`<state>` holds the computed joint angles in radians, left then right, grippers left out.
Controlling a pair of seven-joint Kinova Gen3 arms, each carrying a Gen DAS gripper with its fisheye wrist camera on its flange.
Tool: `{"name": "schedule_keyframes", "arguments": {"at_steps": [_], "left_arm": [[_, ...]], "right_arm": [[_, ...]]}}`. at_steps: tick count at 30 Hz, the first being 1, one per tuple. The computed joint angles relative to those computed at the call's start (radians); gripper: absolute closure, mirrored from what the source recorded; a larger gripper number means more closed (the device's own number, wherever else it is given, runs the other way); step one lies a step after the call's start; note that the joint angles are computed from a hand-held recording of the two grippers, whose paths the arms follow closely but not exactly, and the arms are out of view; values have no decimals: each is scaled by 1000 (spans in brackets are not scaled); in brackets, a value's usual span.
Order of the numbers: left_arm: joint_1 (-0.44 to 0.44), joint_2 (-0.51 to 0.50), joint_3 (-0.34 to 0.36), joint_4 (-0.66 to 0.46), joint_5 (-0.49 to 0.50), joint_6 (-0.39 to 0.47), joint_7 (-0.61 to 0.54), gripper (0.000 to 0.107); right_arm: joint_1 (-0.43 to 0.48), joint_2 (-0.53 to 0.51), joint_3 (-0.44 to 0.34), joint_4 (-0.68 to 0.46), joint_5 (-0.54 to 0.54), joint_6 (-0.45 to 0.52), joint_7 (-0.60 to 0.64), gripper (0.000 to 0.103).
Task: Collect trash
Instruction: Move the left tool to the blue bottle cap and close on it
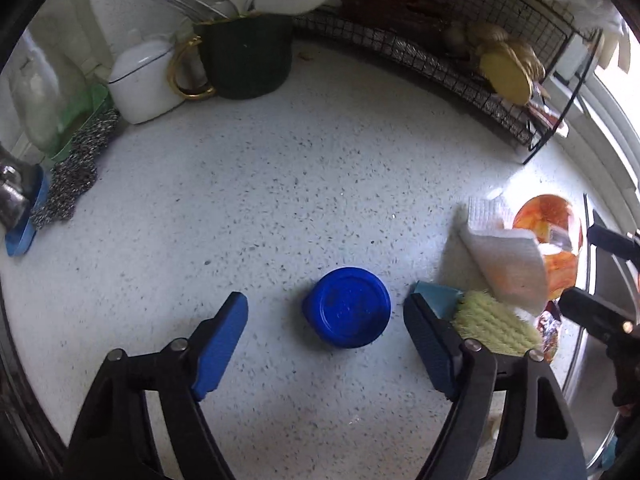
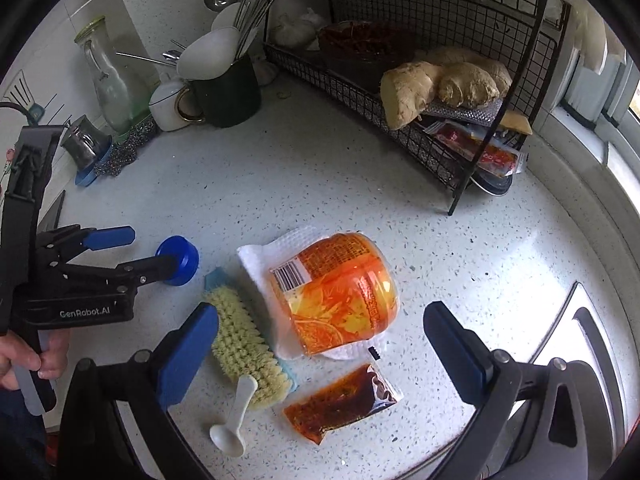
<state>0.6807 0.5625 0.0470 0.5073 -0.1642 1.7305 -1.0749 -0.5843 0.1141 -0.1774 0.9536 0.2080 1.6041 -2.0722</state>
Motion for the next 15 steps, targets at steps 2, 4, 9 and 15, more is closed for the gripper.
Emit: {"name": "schedule_keyframes", "arguments": {"at_steps": [2, 4, 9, 15], "left_arm": [[0, 20, 4, -23, 1, 15, -23, 40], [-4, 32, 6, -33, 13, 22, -30, 55], [5, 19, -4, 8, 12, -13, -15, 61], [15, -44, -1, 94, 0, -54, 39, 65]], "right_arm": [[12, -6, 5, 11, -15, -9, 3, 0], [27, -11, 9, 15, -29, -18, 12, 0], [39, -24, 4, 20, -21, -20, 40, 0], [65, -51, 4, 33, -20, -16, 103, 0]]}}
